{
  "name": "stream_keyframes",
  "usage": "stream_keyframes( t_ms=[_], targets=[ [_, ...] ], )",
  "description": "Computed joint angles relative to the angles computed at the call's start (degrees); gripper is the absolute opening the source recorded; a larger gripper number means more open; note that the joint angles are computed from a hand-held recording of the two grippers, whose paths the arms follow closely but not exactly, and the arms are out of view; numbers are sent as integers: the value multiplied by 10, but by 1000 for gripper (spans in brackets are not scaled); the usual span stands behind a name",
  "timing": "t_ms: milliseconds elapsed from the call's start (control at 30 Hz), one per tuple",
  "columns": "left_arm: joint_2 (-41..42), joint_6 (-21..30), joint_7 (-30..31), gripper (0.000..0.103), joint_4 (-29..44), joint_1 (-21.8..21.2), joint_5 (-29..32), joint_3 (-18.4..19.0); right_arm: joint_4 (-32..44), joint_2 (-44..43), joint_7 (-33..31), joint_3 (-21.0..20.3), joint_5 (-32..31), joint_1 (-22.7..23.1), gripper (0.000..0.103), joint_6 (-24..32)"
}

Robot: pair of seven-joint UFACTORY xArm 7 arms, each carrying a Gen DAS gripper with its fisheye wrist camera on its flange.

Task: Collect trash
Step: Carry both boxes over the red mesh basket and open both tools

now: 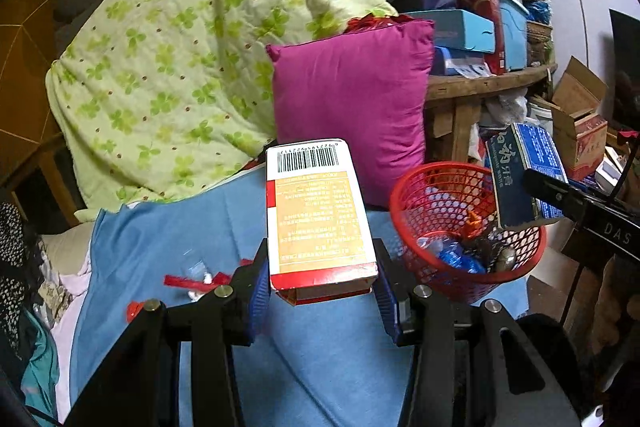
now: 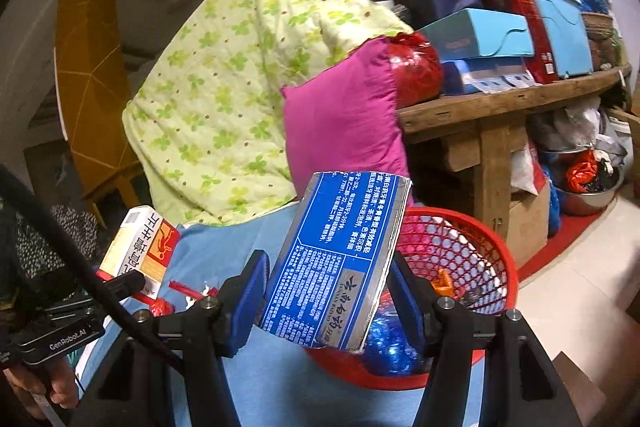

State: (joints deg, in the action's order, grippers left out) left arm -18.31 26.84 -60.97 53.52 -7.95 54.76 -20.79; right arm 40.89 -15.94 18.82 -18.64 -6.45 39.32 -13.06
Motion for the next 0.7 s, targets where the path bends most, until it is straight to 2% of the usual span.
stream_keyframes(
  t_ms=[133, 200, 367, 467, 600, 700],
  targets=[
    [24, 1, 2, 48, 22, -8, 4, -3, -12, -11, 4, -4, 3, -12, 63, -4],
    [36, -8, 12, 48, 31, -18, -6, 6, -18, -15, 6, 13, 8, -36, 63, -5],
    [71, -8, 13, 48, 61, -36, 1, 14, -24, -21, 14, -9, 9, -31, 63, -6],
    [95, -5, 13, 48, 83, -53, 13, 21, -26, -19, 17, -6, 10, -43, 63, -10],
    [134, -13, 30, 48, 118, -81, 9, 39, -24, -16, 34, -42, 1, -18, 63, -13],
    [164, -28, 55, 48, 144, -104, -21, 58, -21, -13, 45, -63, -2, -9, 63, -11]
  ],
)
